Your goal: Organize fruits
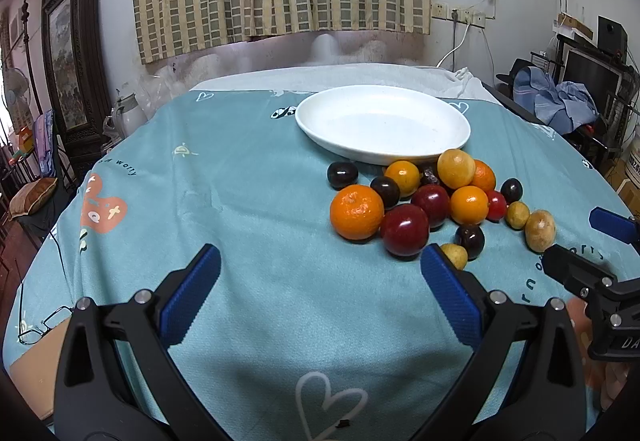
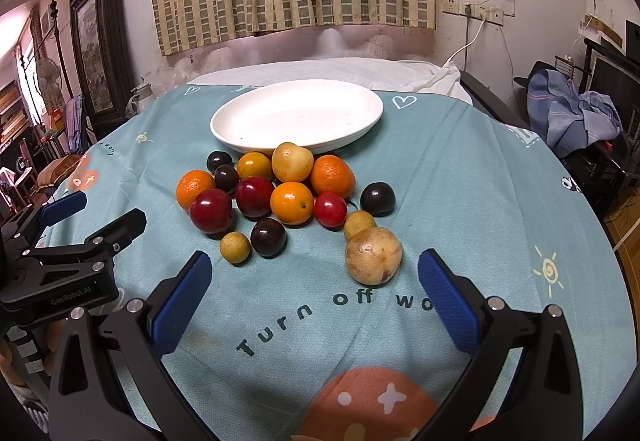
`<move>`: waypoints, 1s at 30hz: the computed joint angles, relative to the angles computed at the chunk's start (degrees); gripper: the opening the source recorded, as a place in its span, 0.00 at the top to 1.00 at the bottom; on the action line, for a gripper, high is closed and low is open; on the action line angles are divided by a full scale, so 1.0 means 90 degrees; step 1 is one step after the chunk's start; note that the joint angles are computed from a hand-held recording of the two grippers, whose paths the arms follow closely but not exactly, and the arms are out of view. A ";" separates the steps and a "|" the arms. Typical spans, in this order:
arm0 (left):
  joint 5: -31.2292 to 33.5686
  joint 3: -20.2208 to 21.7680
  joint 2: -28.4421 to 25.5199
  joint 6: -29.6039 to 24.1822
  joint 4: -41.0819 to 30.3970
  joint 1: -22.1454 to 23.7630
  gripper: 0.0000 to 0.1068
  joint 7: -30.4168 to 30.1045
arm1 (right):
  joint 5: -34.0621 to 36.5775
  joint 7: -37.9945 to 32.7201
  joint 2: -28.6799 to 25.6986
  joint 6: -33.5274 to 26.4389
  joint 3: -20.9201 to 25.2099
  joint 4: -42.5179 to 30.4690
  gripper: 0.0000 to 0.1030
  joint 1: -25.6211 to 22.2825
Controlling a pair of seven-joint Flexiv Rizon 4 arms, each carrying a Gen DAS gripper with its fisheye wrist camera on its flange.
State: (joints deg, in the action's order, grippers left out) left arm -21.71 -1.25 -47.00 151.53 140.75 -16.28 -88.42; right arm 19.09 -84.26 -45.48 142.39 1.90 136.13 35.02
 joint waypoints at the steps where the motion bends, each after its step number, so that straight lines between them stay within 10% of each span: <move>1: 0.0000 0.0001 0.0000 0.0000 0.0000 0.0000 0.06 0.0000 | -0.0001 -0.0001 -0.0003 0.0003 0.0006 -0.0002 0.01 0.0002; 10: 0.0051 0.0000 -0.0040 0.0008 -0.0008 0.0013 0.06 -0.0009 | -0.0232 0.0092 0.0035 -0.0036 0.0127 -0.0020 0.01 -0.0146; 16: 0.1301 -0.0208 -0.0196 -0.0034 -0.0122 0.0685 0.06 -0.0262 | -0.2546 0.1007 0.0022 0.0055 0.0908 0.0270 0.01 -0.1917; 22: 0.1970 -0.0410 0.0012 -0.1138 -0.0266 0.1163 0.06 -0.0285 | -0.4512 0.1168 -0.0268 0.1143 0.0992 0.0612 0.01 -0.3014; 30: 0.1614 -0.0163 0.0387 -0.2478 -0.0598 0.0658 0.06 0.0311 | -0.4471 0.1194 -0.0066 0.0743 0.0687 0.0578 0.01 -0.3211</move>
State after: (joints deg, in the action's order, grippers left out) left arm -7.19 -2.72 -43.52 129.23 135.38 -10.36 -85.62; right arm -21.15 -73.52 -46.07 149.07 8.08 141.34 6.13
